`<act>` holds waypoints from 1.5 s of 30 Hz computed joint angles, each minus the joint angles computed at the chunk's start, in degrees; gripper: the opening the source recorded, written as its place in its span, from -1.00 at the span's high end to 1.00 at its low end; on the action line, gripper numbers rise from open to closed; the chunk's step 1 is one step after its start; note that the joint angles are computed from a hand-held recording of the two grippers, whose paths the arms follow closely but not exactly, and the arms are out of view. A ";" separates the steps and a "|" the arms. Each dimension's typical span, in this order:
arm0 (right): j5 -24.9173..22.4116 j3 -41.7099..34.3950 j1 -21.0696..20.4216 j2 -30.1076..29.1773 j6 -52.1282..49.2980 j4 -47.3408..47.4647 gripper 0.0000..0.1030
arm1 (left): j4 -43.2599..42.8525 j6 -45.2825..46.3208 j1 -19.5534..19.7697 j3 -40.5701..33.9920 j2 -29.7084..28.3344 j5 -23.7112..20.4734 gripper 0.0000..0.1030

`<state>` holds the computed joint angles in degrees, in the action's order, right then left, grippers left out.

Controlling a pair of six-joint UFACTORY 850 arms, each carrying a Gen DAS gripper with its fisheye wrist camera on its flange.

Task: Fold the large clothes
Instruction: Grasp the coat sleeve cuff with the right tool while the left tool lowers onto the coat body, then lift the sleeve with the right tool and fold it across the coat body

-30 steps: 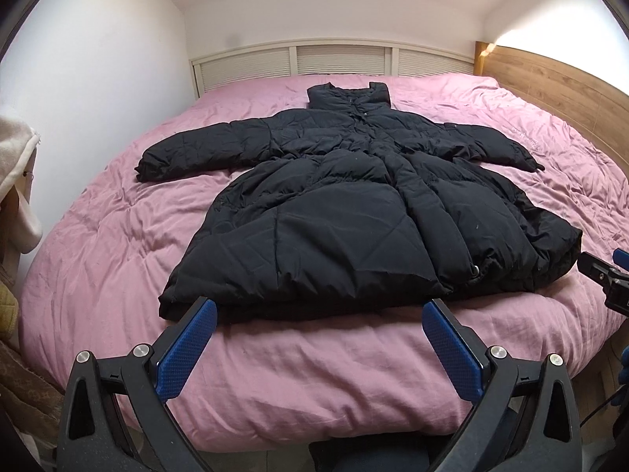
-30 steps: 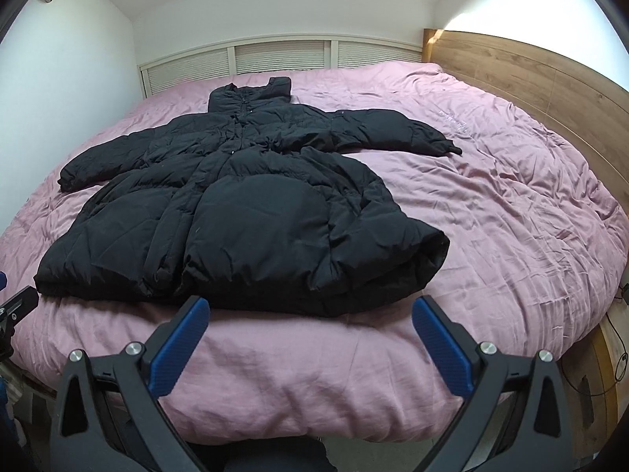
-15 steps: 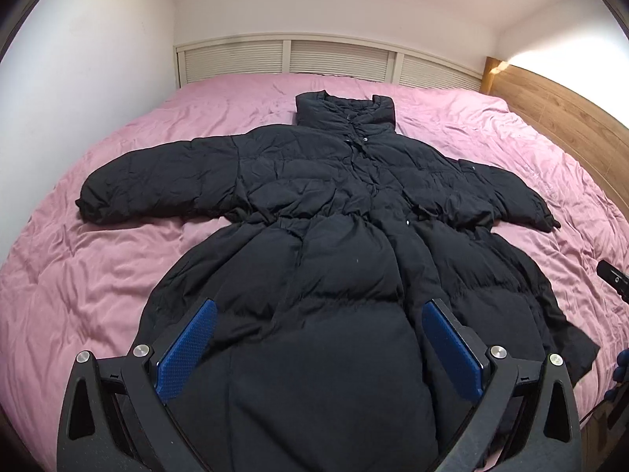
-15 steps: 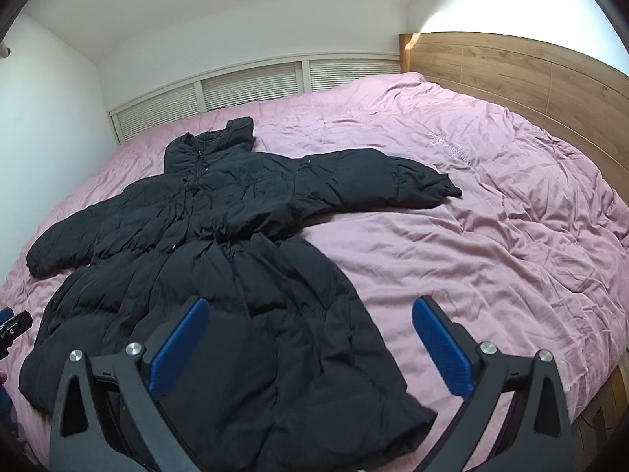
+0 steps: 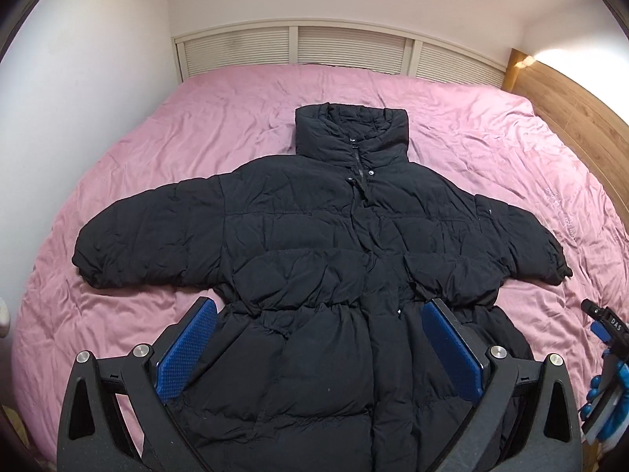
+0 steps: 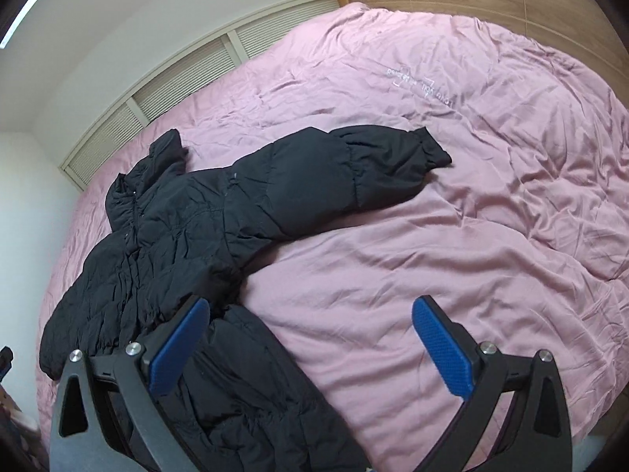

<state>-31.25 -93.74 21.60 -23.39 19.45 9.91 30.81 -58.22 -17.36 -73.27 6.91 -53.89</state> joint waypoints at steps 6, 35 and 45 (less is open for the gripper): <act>-3.60 -9.82 -5.97 -11.03 -11.25 22.07 -1.00 | -1.98 1.86 1.67 -10.62 -7.54 -6.71 -0.99; -2.63 -33.61 -13.06 -33.66 -18.51 61.07 0.06 | -8.11 0.78 5.03 -19.43 -17.46 -11.66 -0.99; -8.25 -50.14 -11.99 -39.44 -8.36 47.49 0.78 | -5.18 -2.29 4.74 -18.64 -13.45 -12.36 -0.99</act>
<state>-39.51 -143.88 9.61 -62.83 11.09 57.41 25.62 -60.50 -12.61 -91.91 -6.54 -66.25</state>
